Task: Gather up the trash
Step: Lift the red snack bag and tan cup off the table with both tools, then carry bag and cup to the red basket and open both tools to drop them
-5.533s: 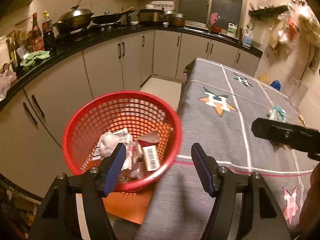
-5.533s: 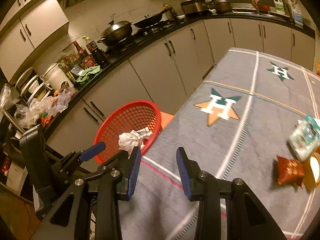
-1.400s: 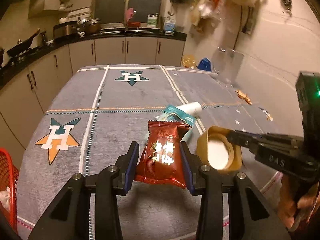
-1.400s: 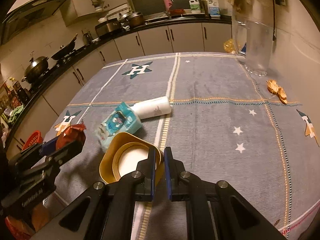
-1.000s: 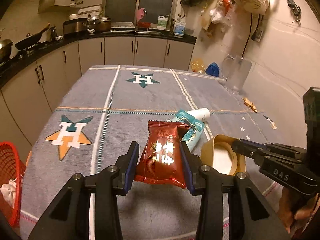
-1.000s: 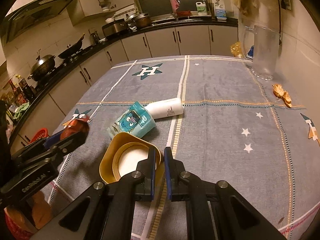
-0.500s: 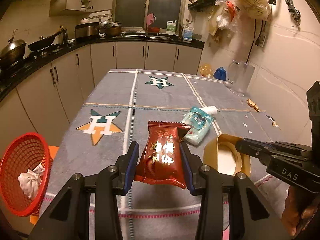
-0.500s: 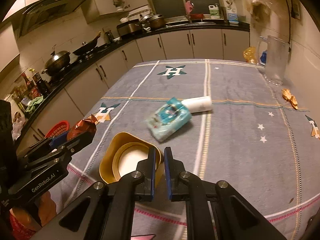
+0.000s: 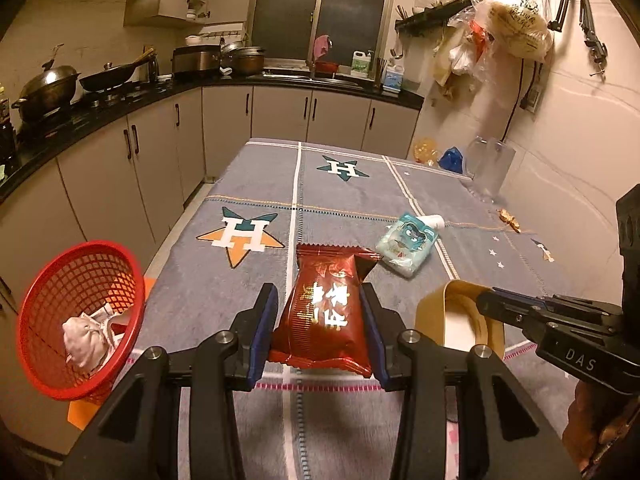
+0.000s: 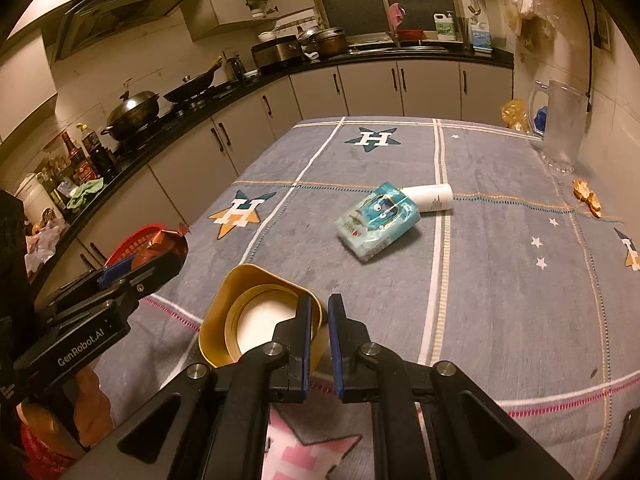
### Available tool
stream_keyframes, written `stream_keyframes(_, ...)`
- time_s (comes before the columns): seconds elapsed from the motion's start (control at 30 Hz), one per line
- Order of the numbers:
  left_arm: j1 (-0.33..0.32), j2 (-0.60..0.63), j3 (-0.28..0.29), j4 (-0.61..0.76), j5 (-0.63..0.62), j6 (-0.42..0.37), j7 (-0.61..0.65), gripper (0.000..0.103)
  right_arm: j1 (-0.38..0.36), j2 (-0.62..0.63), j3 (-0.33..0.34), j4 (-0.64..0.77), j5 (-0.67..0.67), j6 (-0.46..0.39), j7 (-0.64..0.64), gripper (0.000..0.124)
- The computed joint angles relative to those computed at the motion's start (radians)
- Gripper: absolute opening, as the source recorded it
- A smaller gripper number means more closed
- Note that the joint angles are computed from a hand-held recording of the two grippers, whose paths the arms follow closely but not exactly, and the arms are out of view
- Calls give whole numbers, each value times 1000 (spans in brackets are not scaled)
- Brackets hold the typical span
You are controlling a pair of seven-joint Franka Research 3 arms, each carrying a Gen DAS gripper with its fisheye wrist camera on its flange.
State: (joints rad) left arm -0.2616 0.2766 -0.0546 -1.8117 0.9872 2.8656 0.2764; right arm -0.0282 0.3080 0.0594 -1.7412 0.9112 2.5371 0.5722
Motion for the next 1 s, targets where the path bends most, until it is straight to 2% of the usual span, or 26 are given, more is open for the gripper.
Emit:
stream_keyframes(0.27, 1, -53, 1, -54, 79, -1, -75, 40, 5, -45, -5, -49, 22, -9, -21, 9)
stream_keyframes(0.53, 52, -111, -14, -120, 121, -10, -135, 40, 27, -46, -9, -33, -1, -34, 1, 9)
stream_keyframes(0.73, 100, -157, -18, -167, 172, -37, -193, 40, 44, 18, 0, 77, -63, -119, 62, 9)
stream_keyframes(1.0, 182, -211, -20, -224, 227, -68, -260, 40, 76, 104, 36, 218, -131, -174, 133, 9)
